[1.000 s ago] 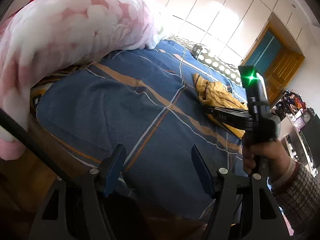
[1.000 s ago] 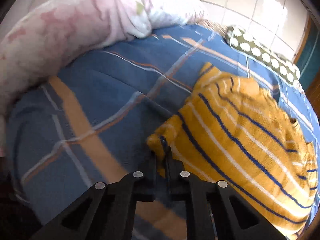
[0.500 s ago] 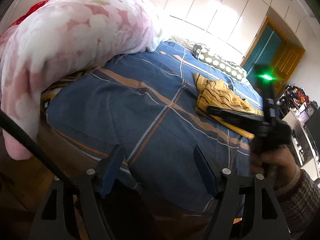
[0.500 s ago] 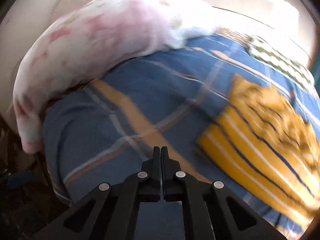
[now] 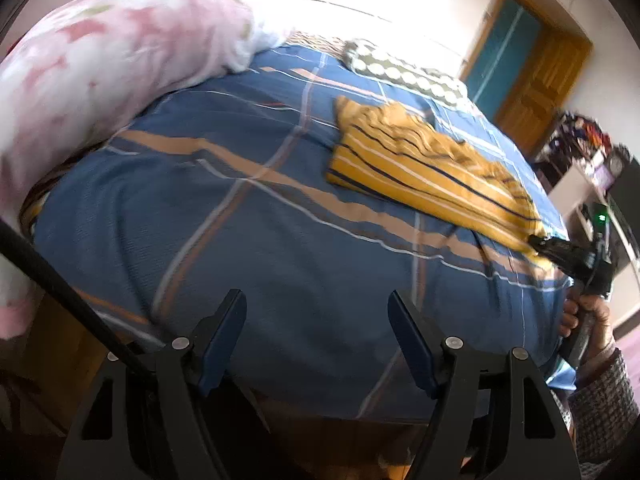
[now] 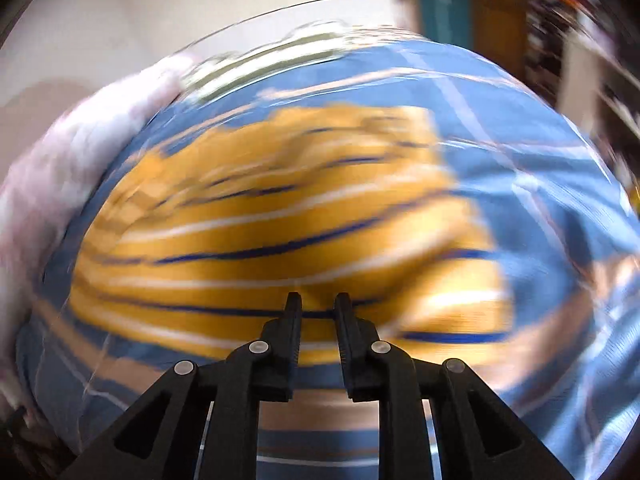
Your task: Fold small clothes
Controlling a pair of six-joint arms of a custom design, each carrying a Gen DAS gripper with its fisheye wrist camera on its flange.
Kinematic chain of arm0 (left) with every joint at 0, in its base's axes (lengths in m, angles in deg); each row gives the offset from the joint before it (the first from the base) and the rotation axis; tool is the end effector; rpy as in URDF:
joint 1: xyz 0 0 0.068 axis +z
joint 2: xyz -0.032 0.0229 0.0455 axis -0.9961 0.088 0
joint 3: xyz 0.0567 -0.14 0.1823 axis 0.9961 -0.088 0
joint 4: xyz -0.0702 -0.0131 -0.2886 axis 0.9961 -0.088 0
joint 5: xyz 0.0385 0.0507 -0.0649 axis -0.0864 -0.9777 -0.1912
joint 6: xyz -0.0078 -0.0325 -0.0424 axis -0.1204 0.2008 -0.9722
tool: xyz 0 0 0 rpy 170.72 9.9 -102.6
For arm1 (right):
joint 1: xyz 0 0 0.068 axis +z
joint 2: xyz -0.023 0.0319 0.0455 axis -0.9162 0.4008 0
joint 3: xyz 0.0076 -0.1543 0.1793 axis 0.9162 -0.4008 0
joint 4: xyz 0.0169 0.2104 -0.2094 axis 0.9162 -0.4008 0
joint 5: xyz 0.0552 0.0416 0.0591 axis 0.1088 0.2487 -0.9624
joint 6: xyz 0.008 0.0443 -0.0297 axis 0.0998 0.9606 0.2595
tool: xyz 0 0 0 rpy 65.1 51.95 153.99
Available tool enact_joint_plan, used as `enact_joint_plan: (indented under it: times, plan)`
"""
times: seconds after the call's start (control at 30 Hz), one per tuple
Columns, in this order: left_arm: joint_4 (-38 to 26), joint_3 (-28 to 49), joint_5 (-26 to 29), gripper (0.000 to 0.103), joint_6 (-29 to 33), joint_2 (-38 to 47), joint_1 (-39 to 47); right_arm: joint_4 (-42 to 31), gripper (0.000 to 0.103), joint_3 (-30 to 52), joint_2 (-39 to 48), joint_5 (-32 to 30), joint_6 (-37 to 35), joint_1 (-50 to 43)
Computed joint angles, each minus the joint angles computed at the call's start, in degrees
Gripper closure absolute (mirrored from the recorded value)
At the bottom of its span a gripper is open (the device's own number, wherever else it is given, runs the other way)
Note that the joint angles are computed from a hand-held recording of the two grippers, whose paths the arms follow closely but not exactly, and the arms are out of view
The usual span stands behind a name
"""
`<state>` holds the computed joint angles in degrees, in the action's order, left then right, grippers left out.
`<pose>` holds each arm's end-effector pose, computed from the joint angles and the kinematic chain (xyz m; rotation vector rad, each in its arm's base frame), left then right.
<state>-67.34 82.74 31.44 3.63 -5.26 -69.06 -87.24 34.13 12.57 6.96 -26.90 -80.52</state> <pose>0.2089 0.0447 0.1626 0.0439 2.4969 -0.3396 0.2506 -0.0567 0.1137 0.4991 2.3831 0.2080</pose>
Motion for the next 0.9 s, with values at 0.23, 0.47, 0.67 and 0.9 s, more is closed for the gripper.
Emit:
enact_joint_plan:
  times: [0.23,0.47,0.67,0.9]
  plan:
    - [5.03,3.76,-11.14,0.031,-8.80,7.10,-19.43,2.03,0.077,-5.09,-3.01,-12.50,-4.15,-17.44]
    - [16.74,10.70,-21.77,0.031,-12.96,23.02,-33.67,6.96,0.067,-5.85,3.05,-26.66,-8.11,-28.43]
    - [21.10,18.91,-25.12,0.031,-13.73,39.89,-37.27,13.86,0.067,-7.62,6.52,-32.20,-5.56,-29.73]
    - [24.30,18.11,-24.07,0.013,-15.50,42.57,-36.26,15.71,0.067,-9.84,4.01,-30.45,-4.78,-28.64]
